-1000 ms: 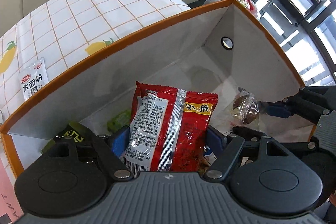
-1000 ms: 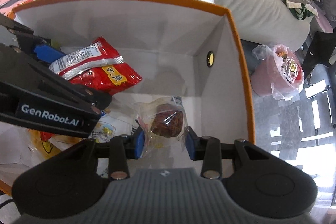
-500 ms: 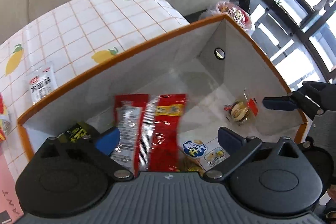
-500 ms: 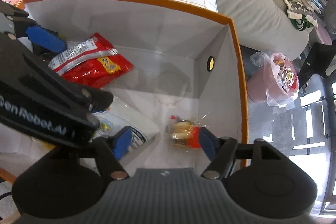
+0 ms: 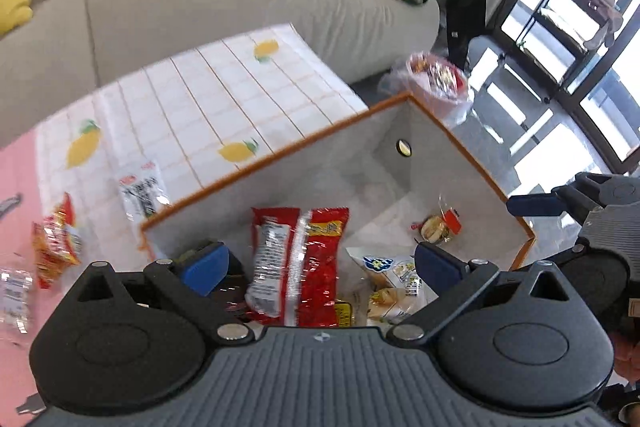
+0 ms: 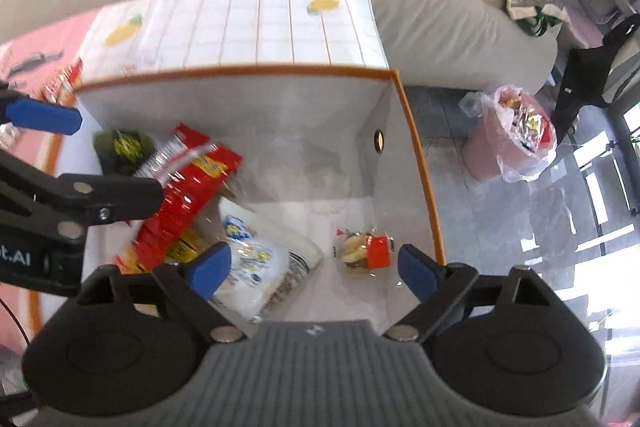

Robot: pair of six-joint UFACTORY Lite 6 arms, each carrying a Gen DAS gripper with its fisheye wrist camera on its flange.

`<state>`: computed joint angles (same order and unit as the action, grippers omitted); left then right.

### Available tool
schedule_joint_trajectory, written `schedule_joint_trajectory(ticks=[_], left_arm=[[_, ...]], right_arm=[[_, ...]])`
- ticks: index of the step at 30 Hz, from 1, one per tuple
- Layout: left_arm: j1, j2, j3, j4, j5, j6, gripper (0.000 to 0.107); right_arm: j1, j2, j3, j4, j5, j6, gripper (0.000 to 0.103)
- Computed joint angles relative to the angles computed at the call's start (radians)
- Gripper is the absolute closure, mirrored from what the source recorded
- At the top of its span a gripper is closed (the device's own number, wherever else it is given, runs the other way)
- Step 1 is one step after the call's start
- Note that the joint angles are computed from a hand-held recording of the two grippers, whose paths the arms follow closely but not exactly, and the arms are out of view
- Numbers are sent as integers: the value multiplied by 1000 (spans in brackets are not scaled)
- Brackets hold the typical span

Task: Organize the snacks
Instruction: 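Move both tools back over the remaining snacks on the table, then grasp the green sausage with right tool while left tool moves over the yogurt-ball pack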

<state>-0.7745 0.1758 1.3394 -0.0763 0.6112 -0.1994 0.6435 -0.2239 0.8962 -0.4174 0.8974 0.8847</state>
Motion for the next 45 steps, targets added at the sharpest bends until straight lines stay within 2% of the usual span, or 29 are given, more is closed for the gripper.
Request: schedule_joint_trajectory(ticks=[6, 11, 18, 24, 27, 30, 35, 36, 38, 41, 45], left_arm=[[41, -210, -123, 87, 35, -25, 4], [136, -397, -256, 89, 68, -7, 4], [342, -631, -429, 68, 110, 72, 4], [590, -784, -590, -66, 123, 286, 4], [744, -842, -686, -184, 129, 466, 4], [876, -902, -780, -257, 130, 622, 4], [1027, -923, -892, -369, 109, 825, 4], [1050, -918, -905, -391, 107, 863, 4], [1054, -887, -921, -411, 77, 891, 4], [1031, -851, -943, -412, 25, 895, 4], [1008, -791, -959, -439, -33, 930, 4]], right_arm=[[173, 6, 89, -60, 30, 224, 11], [358, 124, 207, -202, 77, 475, 10], [558, 295, 324, -422, 71, 805, 10], [673, 503, 462, -546, 124, 996, 15], [732, 640, 564, -585, 196, 1013, 21], [786, 768, 656, -623, 272, 1004, 31], [796, 982, 832, -592, 302, 834, 55], [789, 1011, 859, -576, 302, 807, 57], [766, 1071, 916, -541, 304, 753, 64], [730, 1225, 1083, -499, 374, 620, 74], [711, 1373, 1247, -461, 445, 512, 75]])
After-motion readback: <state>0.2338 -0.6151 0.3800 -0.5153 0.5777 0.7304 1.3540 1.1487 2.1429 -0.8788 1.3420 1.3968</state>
